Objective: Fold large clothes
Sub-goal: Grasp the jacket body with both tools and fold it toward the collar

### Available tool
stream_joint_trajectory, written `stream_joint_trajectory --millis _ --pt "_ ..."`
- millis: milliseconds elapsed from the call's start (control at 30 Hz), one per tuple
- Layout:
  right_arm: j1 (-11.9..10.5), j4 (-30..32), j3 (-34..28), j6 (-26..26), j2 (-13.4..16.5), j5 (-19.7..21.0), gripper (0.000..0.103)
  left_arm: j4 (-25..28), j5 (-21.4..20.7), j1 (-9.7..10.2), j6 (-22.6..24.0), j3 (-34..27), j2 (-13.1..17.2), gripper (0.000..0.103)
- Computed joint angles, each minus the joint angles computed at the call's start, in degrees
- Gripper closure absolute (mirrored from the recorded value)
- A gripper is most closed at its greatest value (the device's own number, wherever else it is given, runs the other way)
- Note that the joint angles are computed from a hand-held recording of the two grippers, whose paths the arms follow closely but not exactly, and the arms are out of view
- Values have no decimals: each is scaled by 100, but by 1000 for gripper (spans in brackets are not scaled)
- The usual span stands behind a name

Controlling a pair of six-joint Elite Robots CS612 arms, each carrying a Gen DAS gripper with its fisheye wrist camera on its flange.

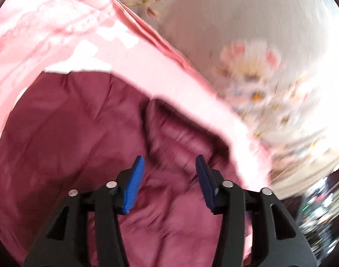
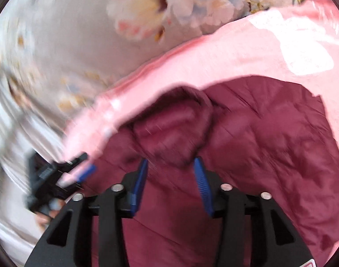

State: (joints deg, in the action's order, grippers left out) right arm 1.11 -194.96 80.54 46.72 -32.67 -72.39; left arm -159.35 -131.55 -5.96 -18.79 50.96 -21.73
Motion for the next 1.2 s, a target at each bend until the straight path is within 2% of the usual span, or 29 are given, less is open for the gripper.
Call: stream_joint_trajectory --millis 67,167,200,267,333,367,400,433,500,533,567,600,667,733,767,800,867,933,967,1000,1067,1200 --pt "-113 -306 -421 943 275 386 48 362 -302 -12 -625 -699 314 43" --pt "-183 -324 -954 1850 596 488 48 950 -697 -54 -1264 -1574 756 43" --pt "-193 -304 -1129 2155 700 461 48 1128 -804 -81 -1606 -1913 944 43" --pt "-225 -253 -1334 2593 844 459 48 1487 -834 -124 -1875 -2375 1181 43" --pt "-255 -129 -1489 2939 965 474 48 2073 -752 -160 -1973 -2884 1433 43" --pt "-261 -30 -1517 2946 984 489 50 2313 -629 -175 -2054 -3067 1524 43" --pt "-261 172 -1532 2856 972 476 58 2419 -504 -181 -2075 -3124 1551 46" --pt "-263 382 -1518 2673 941 491 79 2527 -354 -193 -2018 -3135 1544 52" --pt "-245 807 -1448 2068 830 448 101 2910 -139 -227 -1516 -3231 1534 96" --pt "-209 1037 -1341 1576 714 266 101 3067 -47 -245 -1175 -3202 1489 103" --pt "-167 1262 -1238 1035 598 56 101 3037 83 -258 -919 -2997 1362 103" --pt "-116 1526 -1140 485 483 -215 101 2892 321 -280 -574 -2625 1148 103" --pt "-66 1806 -1016 -70 379 -517 101 2588 798 -320 30 -2022 812 103" --pt "-121 1535 -922 -7 402 -267 101 2495 1118 -338 269 -1768 694 103" --pt "-173 1250 -880 228 436 6 101 2418 1028 -305 185 -1738 709 103" --pt "-204 1078 -873 415 465 135 92 2343 852 -276 56 -1762 743 103" --pt "-249 689 -942 875 555 389 89 2000 369 -206 -358 -1790 806 103" --pt "-278 374 -1114 1385 687 569 73 1904 -6 -173 -626 -1982 915 89" --pt "-290 286 -1165 1577 728 614 69 1914 -110 -173 -738 -2106 976 69" --pt "-295 265 -1235 1766 764 649 65 1945 -133 -184 -874 -2241 1033 52" --pt "-308 223 -1439 2298 909 728 64 2032 33 -223 -1157 -2496 1149 49" --pt "-342 -71 -1635 3342 1133 712 64 2730 13 -230 -1682 -3306 1584 49"
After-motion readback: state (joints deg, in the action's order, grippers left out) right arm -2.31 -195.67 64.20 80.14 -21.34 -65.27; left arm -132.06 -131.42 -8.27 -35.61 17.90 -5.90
